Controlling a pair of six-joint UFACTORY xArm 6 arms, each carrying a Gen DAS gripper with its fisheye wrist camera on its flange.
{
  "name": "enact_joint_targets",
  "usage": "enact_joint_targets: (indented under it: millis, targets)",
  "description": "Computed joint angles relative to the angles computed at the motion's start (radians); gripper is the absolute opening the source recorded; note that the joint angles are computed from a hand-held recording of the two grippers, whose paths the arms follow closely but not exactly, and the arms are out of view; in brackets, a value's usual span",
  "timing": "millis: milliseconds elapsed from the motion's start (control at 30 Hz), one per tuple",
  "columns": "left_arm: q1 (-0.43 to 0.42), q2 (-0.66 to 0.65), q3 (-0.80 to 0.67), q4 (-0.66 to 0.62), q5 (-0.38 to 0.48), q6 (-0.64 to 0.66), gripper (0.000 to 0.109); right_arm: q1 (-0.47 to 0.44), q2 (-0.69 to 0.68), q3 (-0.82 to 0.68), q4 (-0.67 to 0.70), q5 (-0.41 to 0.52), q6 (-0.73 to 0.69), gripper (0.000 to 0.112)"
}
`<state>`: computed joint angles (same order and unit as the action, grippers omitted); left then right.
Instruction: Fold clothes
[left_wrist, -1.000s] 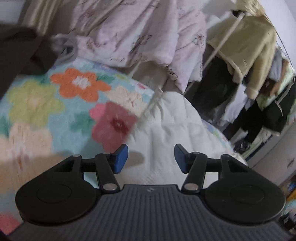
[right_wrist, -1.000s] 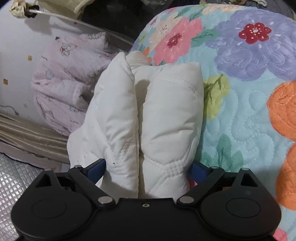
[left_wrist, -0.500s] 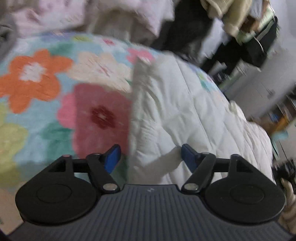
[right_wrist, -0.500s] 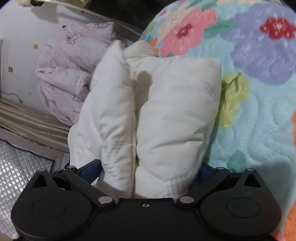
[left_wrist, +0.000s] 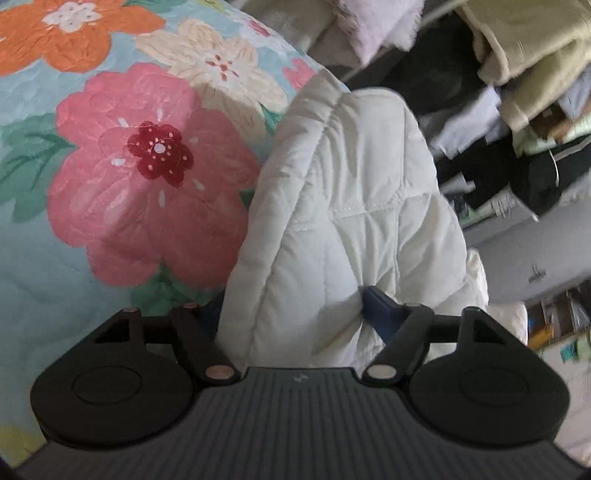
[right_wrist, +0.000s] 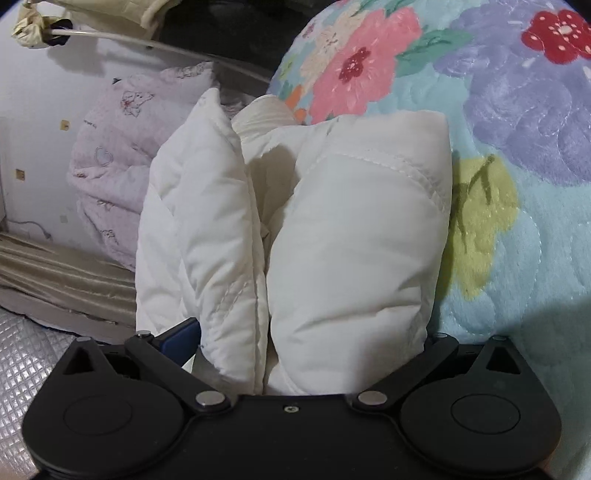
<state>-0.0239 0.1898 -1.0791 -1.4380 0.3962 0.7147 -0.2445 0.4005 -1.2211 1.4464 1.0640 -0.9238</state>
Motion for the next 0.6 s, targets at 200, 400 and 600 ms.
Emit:
enact_joint_targets:
  millis: [200,400,600]
  targets:
    - [-0.037,-0.021,0.001,-0.04,-0.06,0.091,0.037,-0.002,-0.051,0.056,0.033,-0.014,-0.075,0.074]
    - [-0.048,-0.068,-0.014,-0.125,-0.069,0.203,0.026,-0.028,-0.122,0.065,0.084,0.117,-0.215,0.059]
    - [-0.074,-0.1,-0.086,-0.088,-0.009,0.193,0.019,-0.007,-0.266,0.08,0.086,0.075,-0.228,0.058]
